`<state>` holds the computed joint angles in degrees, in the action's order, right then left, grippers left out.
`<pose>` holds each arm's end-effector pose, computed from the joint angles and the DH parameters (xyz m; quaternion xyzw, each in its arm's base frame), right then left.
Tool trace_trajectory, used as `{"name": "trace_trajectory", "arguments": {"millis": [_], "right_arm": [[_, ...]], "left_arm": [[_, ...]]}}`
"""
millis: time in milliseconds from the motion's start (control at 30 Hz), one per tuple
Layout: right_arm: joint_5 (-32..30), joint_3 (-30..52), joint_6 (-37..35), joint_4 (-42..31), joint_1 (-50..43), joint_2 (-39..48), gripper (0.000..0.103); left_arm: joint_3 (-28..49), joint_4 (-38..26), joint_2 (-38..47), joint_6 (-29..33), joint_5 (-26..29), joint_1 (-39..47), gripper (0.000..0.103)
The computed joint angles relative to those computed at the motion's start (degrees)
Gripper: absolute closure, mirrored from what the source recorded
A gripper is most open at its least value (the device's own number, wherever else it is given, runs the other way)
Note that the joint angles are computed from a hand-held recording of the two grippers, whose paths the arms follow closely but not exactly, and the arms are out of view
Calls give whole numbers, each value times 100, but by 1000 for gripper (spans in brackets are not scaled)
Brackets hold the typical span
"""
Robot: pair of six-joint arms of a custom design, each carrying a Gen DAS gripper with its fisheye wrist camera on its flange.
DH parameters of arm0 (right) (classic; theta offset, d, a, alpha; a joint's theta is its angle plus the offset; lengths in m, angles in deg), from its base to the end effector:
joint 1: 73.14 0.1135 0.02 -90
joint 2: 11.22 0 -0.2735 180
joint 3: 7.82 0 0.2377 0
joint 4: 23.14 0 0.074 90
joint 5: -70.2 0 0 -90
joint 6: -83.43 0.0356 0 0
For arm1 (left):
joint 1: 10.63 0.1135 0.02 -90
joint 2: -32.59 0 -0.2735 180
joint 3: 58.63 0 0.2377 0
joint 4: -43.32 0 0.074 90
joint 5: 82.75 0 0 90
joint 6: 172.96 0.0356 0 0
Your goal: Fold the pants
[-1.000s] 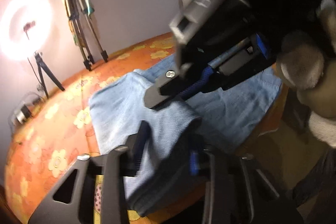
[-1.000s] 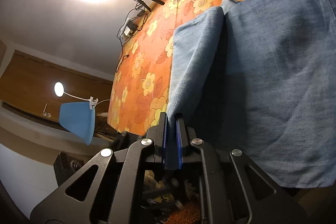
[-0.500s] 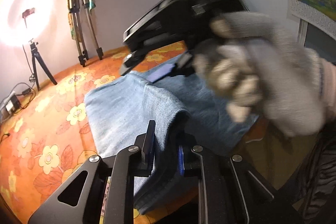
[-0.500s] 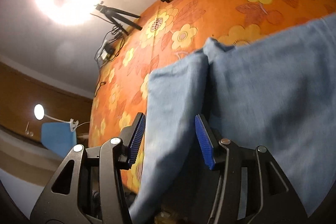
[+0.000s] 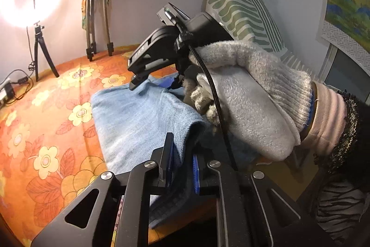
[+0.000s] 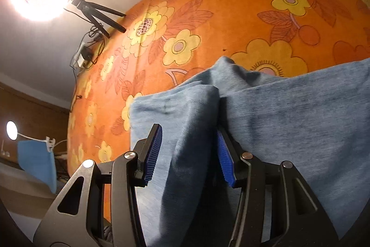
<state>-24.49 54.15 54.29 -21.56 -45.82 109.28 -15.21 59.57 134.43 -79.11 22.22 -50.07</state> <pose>0.3031 0.1598 0.0547 0.2652 0.9205 0.2259 0.1768 0.2111 -0.1856 0.1059 0.3834 0.8230 -0.2362 0.3463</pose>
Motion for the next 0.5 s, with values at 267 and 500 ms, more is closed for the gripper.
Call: {"name": "trace_trajectory", "arguments": {"millis": [267, 500], "right_arm": [[-136, -193, 105, 639, -33, 161, 92], [279, -788, -22, 968, 57, -582, 96]], "left_arm": [[36, -35, 11, -44, 118, 16, 92], [33, 90, -55, -84, 116, -269, 92]]}}
